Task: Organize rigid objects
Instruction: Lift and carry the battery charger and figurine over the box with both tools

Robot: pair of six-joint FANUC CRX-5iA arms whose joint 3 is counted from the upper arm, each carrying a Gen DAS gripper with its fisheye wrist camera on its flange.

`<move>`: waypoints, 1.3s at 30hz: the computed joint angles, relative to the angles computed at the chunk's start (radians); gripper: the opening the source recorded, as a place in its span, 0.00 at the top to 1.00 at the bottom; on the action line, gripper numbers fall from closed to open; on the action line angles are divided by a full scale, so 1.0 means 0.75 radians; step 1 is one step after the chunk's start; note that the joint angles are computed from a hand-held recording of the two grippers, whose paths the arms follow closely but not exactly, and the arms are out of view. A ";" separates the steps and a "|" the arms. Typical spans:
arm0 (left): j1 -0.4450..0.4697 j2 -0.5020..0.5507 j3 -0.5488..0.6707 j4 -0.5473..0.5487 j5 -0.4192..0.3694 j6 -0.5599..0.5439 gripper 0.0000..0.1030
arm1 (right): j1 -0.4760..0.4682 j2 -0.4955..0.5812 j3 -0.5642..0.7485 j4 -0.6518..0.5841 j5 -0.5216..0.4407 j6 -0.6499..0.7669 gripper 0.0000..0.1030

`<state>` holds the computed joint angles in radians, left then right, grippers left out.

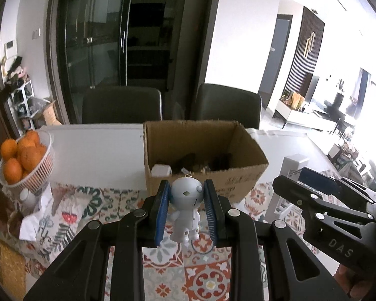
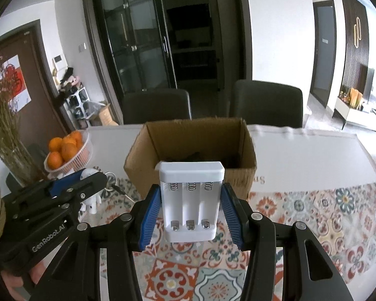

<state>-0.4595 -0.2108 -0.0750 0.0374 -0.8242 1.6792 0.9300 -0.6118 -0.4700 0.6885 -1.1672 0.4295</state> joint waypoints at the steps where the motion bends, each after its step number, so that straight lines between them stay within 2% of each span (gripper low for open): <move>1: 0.000 0.007 0.011 -0.004 0.000 -0.002 0.73 | -0.009 0.006 0.007 0.008 0.006 0.007 0.52; 9: 0.007 0.061 0.095 0.000 0.008 -0.020 0.73 | -0.093 0.054 0.064 0.017 0.070 0.067 0.52; 14: 0.025 0.111 0.146 0.056 0.000 -0.060 0.73 | -0.148 0.094 0.107 0.019 0.108 0.115 0.52; 29: 0.049 0.301 0.350 0.096 -0.082 -0.101 0.73 | -0.358 0.257 0.287 -0.184 0.182 0.339 0.52; 39: 0.064 0.466 0.511 0.087 -0.196 -0.100 0.73 | -0.486 0.403 0.413 -0.353 0.170 0.529 0.52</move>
